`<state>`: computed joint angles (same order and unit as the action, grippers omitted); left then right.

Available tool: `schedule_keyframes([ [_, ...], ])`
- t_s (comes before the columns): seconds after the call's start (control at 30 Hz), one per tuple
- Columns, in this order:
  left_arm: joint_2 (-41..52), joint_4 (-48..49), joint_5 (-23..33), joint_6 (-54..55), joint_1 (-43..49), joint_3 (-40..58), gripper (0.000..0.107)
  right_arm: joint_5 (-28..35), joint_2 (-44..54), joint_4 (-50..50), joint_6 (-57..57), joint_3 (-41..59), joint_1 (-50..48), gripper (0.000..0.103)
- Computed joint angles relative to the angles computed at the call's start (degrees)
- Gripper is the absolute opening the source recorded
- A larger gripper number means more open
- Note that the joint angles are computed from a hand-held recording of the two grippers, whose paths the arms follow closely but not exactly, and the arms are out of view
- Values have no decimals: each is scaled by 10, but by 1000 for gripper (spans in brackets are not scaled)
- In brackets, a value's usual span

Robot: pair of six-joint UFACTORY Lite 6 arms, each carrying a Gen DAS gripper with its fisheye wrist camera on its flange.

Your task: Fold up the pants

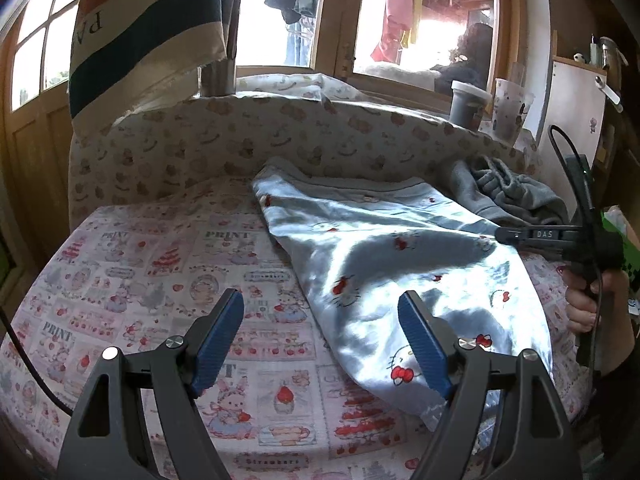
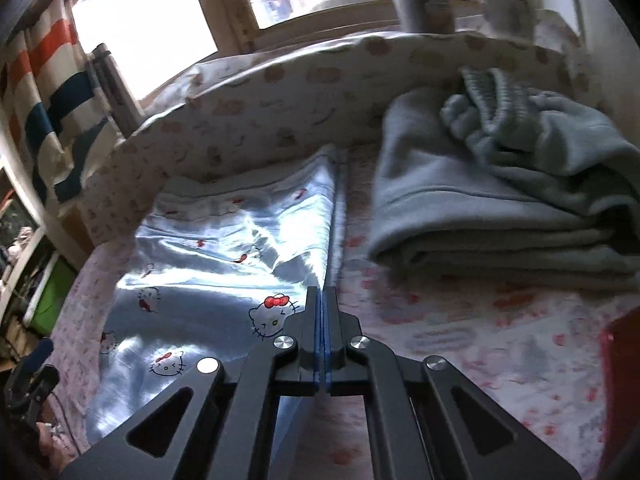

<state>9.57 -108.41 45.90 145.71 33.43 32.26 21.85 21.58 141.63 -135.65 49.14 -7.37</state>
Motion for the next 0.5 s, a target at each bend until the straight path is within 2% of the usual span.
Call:
schedule_keyframes([
  [0.17,-3,-30,-20,27,-25,-12,78,12,51,-122,104,28,-27,0],
  [0.37,-4,-68,-55,65,-52,-15,78,15,70,-115,97,42,-24,3],
  [0.43,-14,-66,-67,59,-63,-2,78,5,56,-124,104,47,-25,5],
  [0.5,-17,-23,-70,2,-73,40,78,-13,43,-150,128,63,-24,7],
])
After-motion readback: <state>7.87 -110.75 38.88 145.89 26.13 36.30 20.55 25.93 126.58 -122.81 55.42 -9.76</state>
